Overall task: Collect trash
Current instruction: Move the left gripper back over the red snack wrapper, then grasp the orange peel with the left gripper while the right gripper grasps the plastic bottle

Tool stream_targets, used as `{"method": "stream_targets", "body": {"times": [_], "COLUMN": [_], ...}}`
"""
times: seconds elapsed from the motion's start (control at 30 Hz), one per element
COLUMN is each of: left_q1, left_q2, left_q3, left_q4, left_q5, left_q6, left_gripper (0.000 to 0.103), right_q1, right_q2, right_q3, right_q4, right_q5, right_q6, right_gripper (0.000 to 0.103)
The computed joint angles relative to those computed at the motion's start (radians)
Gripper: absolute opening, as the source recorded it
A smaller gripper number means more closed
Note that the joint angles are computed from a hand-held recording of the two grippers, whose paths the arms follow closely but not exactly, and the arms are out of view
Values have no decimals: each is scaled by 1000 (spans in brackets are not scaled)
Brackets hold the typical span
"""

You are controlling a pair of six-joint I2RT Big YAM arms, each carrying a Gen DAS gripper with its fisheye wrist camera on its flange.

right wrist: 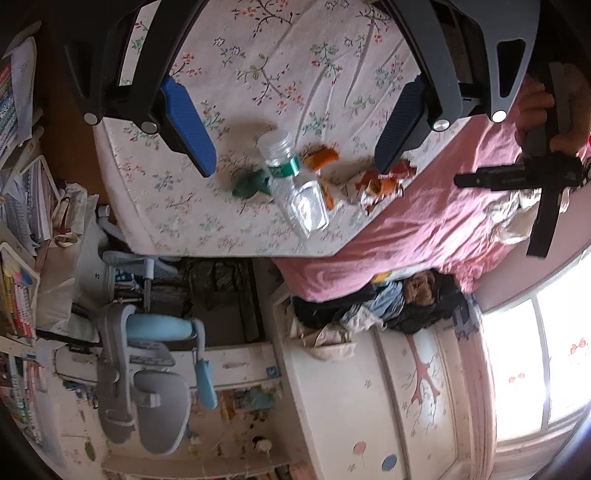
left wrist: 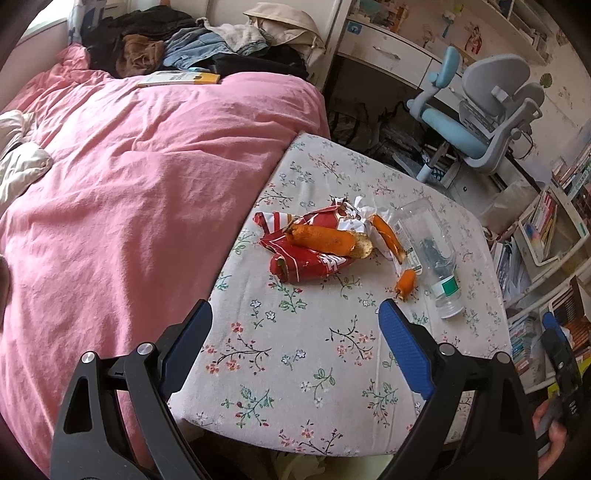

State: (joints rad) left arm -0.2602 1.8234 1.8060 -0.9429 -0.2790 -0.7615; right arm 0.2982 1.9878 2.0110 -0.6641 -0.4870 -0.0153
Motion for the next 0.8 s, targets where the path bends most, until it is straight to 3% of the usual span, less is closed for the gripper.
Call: {"method": "stream_targets", "body": {"times": [0.07, 0.13, 0.17, 0.27, 0.4, 0.53, 0.57, 0.7, 0.8], "left_q1": [0, 0, 0, 11, 31, 49, 54, 76, 79], "left_q2": [25, 51, 65, 105, 163, 244, 257, 303, 342], "left_q3": [36, 75, 95, 149, 228, 343, 362, 416, 462], "left_q4": [-24, -50, -63, -98, -147, -201, -206, -202, -195], "left_q5": [-5, -21, -28, -24, -14, -32, -26, 0, -3], "left_q6": [21, 49, 64, 95, 135, 214, 225, 301, 394], "left_gripper": [88, 88, 88, 88, 88, 88, 88, 88, 87], "right_q1": [13, 34, 48, 73, 76, 76, 77, 78, 83], "right_q2": [49, 108, 139, 191, 246, 347, 357, 282, 311], "right_q3": [79, 173, 221, 297, 384, 553, 574, 449, 501], "right_q4": [-115, -246, -305, -379, -404, -518, -527, -358, -365], "right_q5": [-52, -75, -73, -59, -60, -69, -63, -40, 16], "right_q6": [-53, -119, -156, -198, -146, -133, -135, -117, -125], "right_gripper": [80, 67, 65, 64, 64, 64, 64, 64, 64]}}
